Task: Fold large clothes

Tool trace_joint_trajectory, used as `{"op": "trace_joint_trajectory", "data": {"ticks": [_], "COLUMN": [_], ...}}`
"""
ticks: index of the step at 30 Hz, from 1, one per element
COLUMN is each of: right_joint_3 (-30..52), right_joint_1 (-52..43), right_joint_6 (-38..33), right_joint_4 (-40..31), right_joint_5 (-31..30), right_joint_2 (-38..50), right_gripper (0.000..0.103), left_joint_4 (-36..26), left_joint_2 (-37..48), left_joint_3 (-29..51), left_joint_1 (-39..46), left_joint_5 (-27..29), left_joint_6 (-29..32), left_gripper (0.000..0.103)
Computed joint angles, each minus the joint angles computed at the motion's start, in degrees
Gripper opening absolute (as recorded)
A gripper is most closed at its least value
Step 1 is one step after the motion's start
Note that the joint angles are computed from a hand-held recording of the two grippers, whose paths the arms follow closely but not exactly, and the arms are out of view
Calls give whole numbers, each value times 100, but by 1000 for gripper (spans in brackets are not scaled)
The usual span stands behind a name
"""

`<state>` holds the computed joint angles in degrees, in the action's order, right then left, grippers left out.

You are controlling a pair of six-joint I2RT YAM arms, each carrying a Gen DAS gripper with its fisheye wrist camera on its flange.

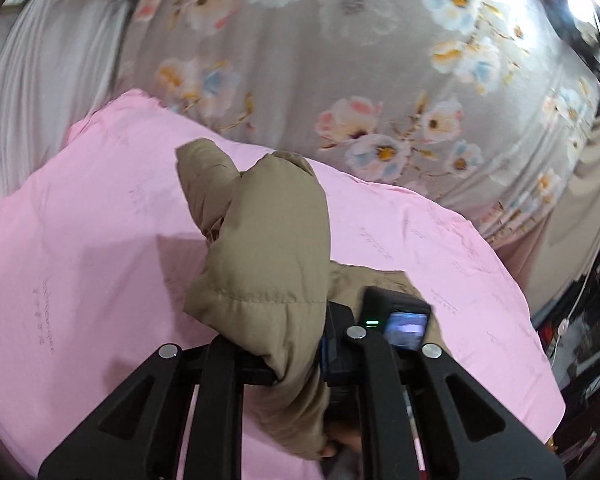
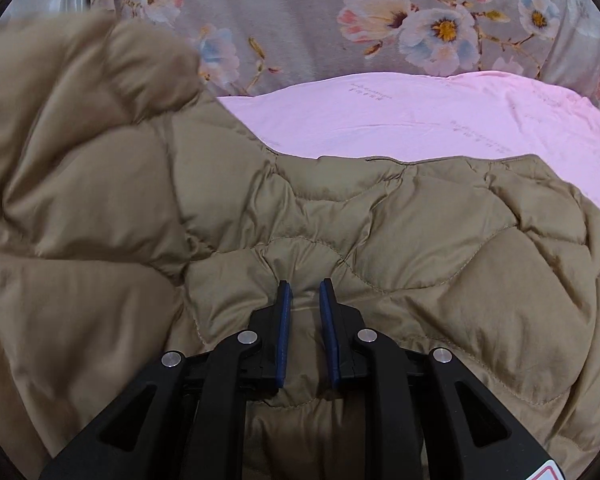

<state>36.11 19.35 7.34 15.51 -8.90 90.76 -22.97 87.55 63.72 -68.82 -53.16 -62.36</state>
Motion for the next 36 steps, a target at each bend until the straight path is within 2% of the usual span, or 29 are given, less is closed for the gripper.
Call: {"op": "trace_joint_trajectory", "data": {"ticks": [2,4,5,8,10,11,13,16,19,21,23,27,29,33,36], "right_joint_3": [173,12,-45,-146,-240,-292,-526,-893,-808,-583,-336,1,257,628,889], "right_joint_1": [-137,-710,-1047,-2066,-2564,-2682,-2748,-2660,-2796,-3172,-3868,-5540,-6301,-7209,-7600], "right_joint_6": [-20,29,-160,-1261,-1978,-2243,-2535,-2320,-2370,-2711,-3416,-5196,-5830,-6069,-6138], "right_joint_4": [-505,-1055,-1481,-3117,-3874,-4099,-4144,-3447,-3373,-3805,-4619,-5951,-6385,-6224,-6155], "right_joint_5": [-304,-1330,-1637,-2223,-2630,-2688,-2750,-2838,-3244,-3601,-3972,-3943,-3848,-3561,-3532], "right_joint_2": [-108,-652,-1018,-1913,-2050,-2031,-1840,-1545,-1213,-959,-851,-1108,-990,-792,-608], "right_gripper": [18,16,16,16,16,13,10,7,7,4,3,3,3,7,7], "left_joint_4": [-197,-421,-530,-860,-964,-1053,-1156,-1185,-1341,-1393,-1474,-1854,-2153,-2565,-2868], "left_joint_2": [259,290,240,151,219,297,532,957,1613,2161,2794,3950,4612,5630,6202], "left_joint_3": [355,537,560,662,836,967,1321,1963,2865,3596,4429,5902,6720,7805,8452], "left_joint_1": [81,164,173,181,208,179,104,-32,-218,-323,-359,-245,-159,-36,-20], "left_joint_5": [26,62,69,42,98,82,39,98,146,279,542,1277,1662,2321,2480], "left_joint_6": [114,171,161,111,182,213,370,773,1222,1625,1992,2218,2162,1920,1788], "left_gripper": [12,12,12,12,12,12,12,12,12,12,12,12,12,12,13]}}
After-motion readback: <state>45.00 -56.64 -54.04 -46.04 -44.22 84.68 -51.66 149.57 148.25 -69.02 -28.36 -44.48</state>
